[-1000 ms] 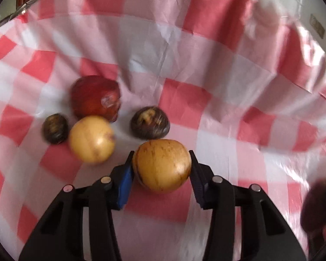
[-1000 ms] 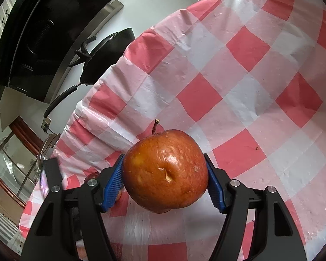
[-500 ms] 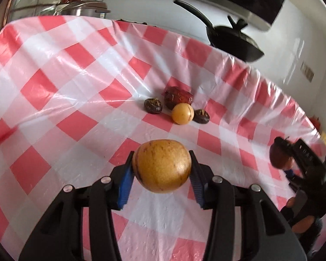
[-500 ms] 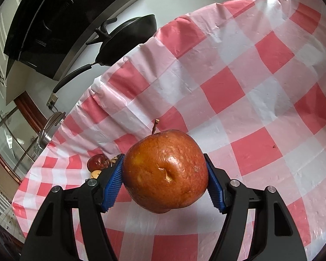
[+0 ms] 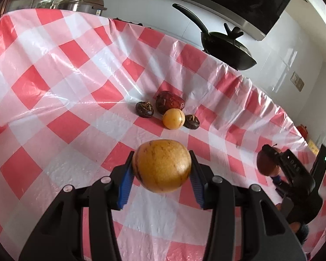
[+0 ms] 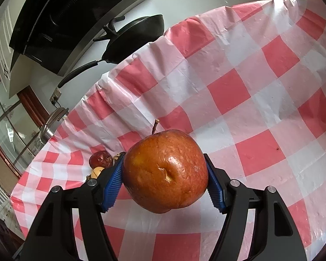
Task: Organize fruits
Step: 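Carry the apple and passion fruit over to the white box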
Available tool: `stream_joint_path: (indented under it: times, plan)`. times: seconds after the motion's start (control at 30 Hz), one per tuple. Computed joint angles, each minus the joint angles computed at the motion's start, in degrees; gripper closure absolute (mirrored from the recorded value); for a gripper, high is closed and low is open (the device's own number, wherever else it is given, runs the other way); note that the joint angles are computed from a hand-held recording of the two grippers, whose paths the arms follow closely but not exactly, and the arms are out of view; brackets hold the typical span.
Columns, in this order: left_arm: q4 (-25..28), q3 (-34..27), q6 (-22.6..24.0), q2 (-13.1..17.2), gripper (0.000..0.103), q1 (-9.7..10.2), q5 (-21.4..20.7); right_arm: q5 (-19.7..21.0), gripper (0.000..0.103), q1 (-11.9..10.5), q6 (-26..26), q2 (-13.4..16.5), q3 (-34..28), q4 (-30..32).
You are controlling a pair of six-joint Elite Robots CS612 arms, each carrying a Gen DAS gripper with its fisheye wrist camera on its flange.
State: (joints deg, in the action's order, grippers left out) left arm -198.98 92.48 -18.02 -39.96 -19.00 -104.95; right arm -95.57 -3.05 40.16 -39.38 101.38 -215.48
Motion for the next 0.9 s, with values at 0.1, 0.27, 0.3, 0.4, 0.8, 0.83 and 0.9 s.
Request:
stream_joint_path:
  times: [0.1, 0.27, 0.3, 0.4, 0.8, 0.83, 0.9]
  plan:
    - [0.21, -0.05, -0.18, -0.06, 0.056, 0.02, 0.07, 0.71, 0.036, -0.24, 0.60, 0.33, 0.02, -1.57]
    - [0.07, 0.15, -0.49, -0.16, 0.056, 0.11, 0.35, 1.99, 0.036, -0.59, 1.44, 0.36, -0.17, -0.73]
    - [-0.21, 0.41, -0.38, -0.29, 0.056, 0.04, 0.96, 2.50, 0.036, -0.71, 1.40, 0.18, -0.23, 0.48]
    - [0.63, 2.33, 0.53, -1.48, 0.056, -0.21, 2.85, 5.52, 0.036, -1.24, 2.29, -0.70, -0.20, 5.45]
    - [-7.46, 17.14, 7.79, -8.47, 0.056, 0.72, 6.16, 8.35, 0.036, 4.30, 10.14, -4.75, 9.41, -2.77]
    - [-8.00, 18.10, 8.35, -8.94, 0.056, 0.94, 6.09, 7.97, 0.036, 5.04, 8.88, -5.33, 9.89, -1.71]
    - [-8.88, 19.66, 9.01, -9.61, 0.056, 1.37, 6.11, 7.29, 0.036, 6.18, 7.26, -6.00, 10.68, -1.10]
